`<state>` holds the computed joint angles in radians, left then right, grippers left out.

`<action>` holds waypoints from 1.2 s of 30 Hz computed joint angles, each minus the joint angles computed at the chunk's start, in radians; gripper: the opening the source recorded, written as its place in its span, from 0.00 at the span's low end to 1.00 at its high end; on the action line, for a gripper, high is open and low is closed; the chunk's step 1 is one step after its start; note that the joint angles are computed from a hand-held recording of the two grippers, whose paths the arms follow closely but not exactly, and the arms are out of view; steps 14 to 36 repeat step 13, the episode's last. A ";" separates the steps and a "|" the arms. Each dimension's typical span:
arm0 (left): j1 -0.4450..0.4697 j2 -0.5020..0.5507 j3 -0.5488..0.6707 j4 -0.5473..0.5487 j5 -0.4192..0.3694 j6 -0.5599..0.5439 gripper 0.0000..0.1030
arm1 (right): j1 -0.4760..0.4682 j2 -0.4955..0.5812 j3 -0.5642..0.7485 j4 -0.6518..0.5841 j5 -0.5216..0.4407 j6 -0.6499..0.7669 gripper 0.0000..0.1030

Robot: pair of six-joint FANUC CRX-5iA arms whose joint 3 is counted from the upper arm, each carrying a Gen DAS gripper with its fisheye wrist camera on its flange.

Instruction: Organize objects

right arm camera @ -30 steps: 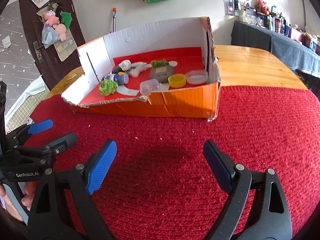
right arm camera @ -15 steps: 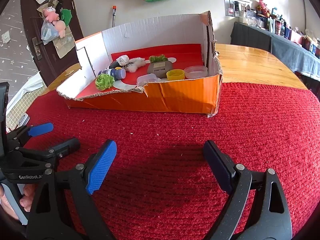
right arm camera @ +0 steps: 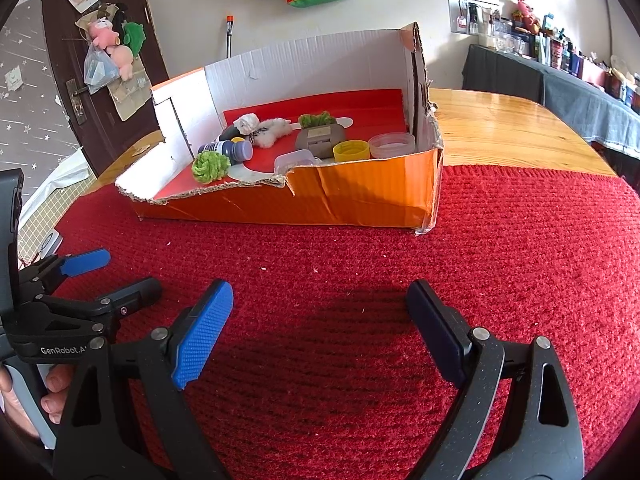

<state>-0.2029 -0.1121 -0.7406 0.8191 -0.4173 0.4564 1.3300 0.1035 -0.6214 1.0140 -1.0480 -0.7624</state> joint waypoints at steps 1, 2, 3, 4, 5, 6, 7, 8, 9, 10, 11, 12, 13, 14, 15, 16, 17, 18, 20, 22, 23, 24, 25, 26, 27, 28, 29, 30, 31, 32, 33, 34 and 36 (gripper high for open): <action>0.000 0.001 0.001 0.002 0.000 0.000 1.00 | 0.000 -0.001 0.000 0.000 0.000 0.001 0.87; 0.000 0.002 0.002 0.002 -0.001 0.001 1.00 | 0.000 0.000 -0.001 0.001 0.001 -0.002 0.87; 0.000 0.002 0.002 0.002 -0.002 0.001 1.00 | 0.000 -0.001 -0.002 0.002 0.001 -0.003 0.87; 0.000 0.001 0.001 0.001 -0.001 0.001 1.00 | 0.000 0.000 -0.001 0.002 0.001 -0.003 0.87; 0.001 0.001 0.002 0.001 -0.002 0.001 1.00 | -0.001 -0.001 -0.002 0.004 0.002 -0.004 0.87; 0.001 0.001 0.002 0.001 -0.002 0.001 1.00 | 0.000 0.000 -0.001 0.002 0.001 -0.003 0.87; 0.001 0.001 0.002 0.001 -0.002 0.001 1.00 | 0.000 0.000 -0.001 0.002 0.001 -0.003 0.87; 0.001 0.001 0.001 0.004 -0.003 0.000 1.00 | 0.000 0.000 -0.001 0.002 0.001 -0.003 0.87; 0.001 0.001 0.001 0.004 -0.002 -0.001 1.00 | 0.000 0.000 -0.001 0.002 0.001 -0.003 0.87; 0.001 0.001 0.001 0.004 -0.002 -0.001 1.00 | 0.000 0.000 -0.001 0.002 0.001 -0.003 0.87; 0.001 0.001 0.001 0.004 -0.002 -0.001 1.00 | 0.000 0.000 -0.001 0.002 0.001 -0.003 0.87; 0.001 0.001 0.001 0.004 -0.002 -0.001 1.00 | 0.000 0.000 -0.001 0.002 0.001 -0.003 0.87; 0.001 0.001 0.002 -0.001 -0.002 0.005 1.00 | 0.000 0.000 -0.001 0.002 0.001 -0.003 0.87; 0.001 0.001 0.002 -0.001 -0.002 0.005 1.00 | 0.000 0.000 -0.001 0.002 0.001 -0.003 0.87; 0.001 0.001 0.002 -0.001 -0.002 0.005 1.00 | 0.000 0.000 -0.001 0.002 0.001 -0.003 0.87; 0.001 0.001 0.002 -0.001 -0.002 0.005 1.00 | 0.000 0.000 -0.001 0.002 0.001 -0.003 0.87; 0.001 0.001 0.002 -0.001 -0.002 0.005 1.00 | 0.000 0.000 -0.001 0.002 0.001 -0.003 0.87; 0.001 0.001 0.002 -0.001 -0.002 0.005 1.00 | 0.000 0.000 -0.001 0.002 0.001 -0.003 0.87; 0.001 0.001 0.002 -0.001 -0.002 0.005 1.00 | 0.000 0.000 -0.001 0.002 0.001 -0.003 0.87; 0.001 0.001 0.002 -0.001 -0.002 0.005 1.00 | 0.000 0.000 -0.001 0.002 0.001 -0.003 0.87; 0.001 0.001 0.002 -0.001 -0.002 0.005 1.00 | 0.000 0.000 -0.001 0.002 0.001 -0.003 0.87; 0.001 0.001 0.002 -0.001 -0.002 0.005 1.00 | 0.000 0.000 -0.001 0.002 0.001 -0.003 0.87; 0.001 0.001 0.002 -0.001 -0.002 0.005 1.00 | 0.000 0.000 -0.001 0.002 0.001 -0.003 0.87; 0.001 0.001 0.002 -0.001 -0.002 0.005 1.00 | 0.000 0.000 -0.001 0.002 0.001 -0.003 0.87; 0.001 0.001 0.002 -0.001 -0.002 0.005 1.00 | 0.000 0.000 -0.001 0.002 0.001 -0.003 0.87; 0.001 0.001 0.002 -0.001 -0.002 0.005 1.00 | 0.000 0.000 -0.001 0.002 0.001 -0.003 0.87; 0.001 0.001 0.002 -0.001 -0.002 0.005 1.00 | 0.000 0.000 -0.001 0.002 0.001 -0.003 0.87; 0.001 0.001 0.002 -0.001 -0.002 0.005 1.00 | 0.000 0.000 -0.001 0.002 0.001 -0.003 0.87; 0.001 0.001 0.002 -0.001 -0.002 0.005 1.00 | 0.000 0.000 -0.001 0.002 0.001 -0.003 0.87; 0.001 0.001 0.002 -0.001 -0.002 0.005 1.00 | 0.000 0.000 -0.001 0.002 0.001 -0.003 0.87; 0.001 0.001 0.002 -0.001 -0.002 0.005 1.00 | 0.000 0.000 -0.001 0.002 0.001 -0.003 0.87; 0.001 0.001 0.002 -0.001 -0.002 0.005 1.00 | 0.000 0.000 -0.001 0.002 0.001 -0.003 0.87; 0.001 0.001 0.002 -0.001 -0.002 0.005 1.00 | 0.000 0.000 -0.001 0.002 0.001 -0.003 0.87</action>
